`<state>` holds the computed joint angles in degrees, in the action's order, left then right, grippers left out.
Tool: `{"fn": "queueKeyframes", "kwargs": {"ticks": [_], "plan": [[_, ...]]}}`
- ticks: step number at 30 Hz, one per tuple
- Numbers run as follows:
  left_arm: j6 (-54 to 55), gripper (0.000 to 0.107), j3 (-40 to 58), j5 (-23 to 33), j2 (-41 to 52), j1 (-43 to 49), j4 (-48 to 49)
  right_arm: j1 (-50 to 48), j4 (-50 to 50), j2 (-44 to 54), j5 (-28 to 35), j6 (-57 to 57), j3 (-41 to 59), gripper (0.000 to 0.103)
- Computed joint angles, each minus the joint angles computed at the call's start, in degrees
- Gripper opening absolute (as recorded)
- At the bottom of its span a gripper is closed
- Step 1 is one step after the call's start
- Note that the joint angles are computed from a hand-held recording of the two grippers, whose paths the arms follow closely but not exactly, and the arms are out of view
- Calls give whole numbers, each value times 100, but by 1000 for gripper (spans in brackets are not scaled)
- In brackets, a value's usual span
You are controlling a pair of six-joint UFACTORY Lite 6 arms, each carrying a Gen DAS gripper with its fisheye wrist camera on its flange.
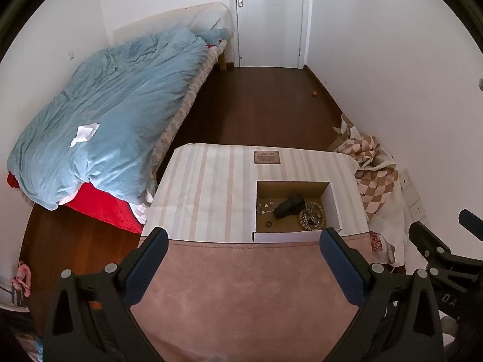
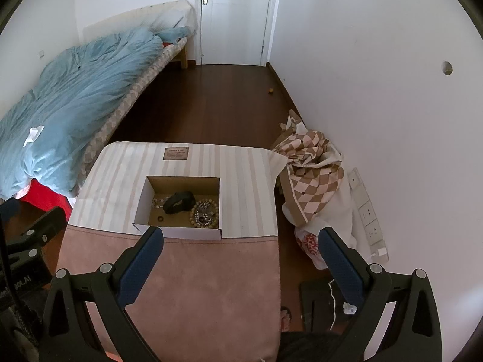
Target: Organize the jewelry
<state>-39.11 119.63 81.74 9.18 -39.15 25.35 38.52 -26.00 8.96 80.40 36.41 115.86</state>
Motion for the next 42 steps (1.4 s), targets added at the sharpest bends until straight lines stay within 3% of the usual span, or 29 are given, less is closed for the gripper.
{"fn": "queueKeyframes", "kwargs": {"ticks": [42], "plan": [[-201,102,-564,-39,-405,-218,279,-13,111,-36,54,-101,85,103]]}}
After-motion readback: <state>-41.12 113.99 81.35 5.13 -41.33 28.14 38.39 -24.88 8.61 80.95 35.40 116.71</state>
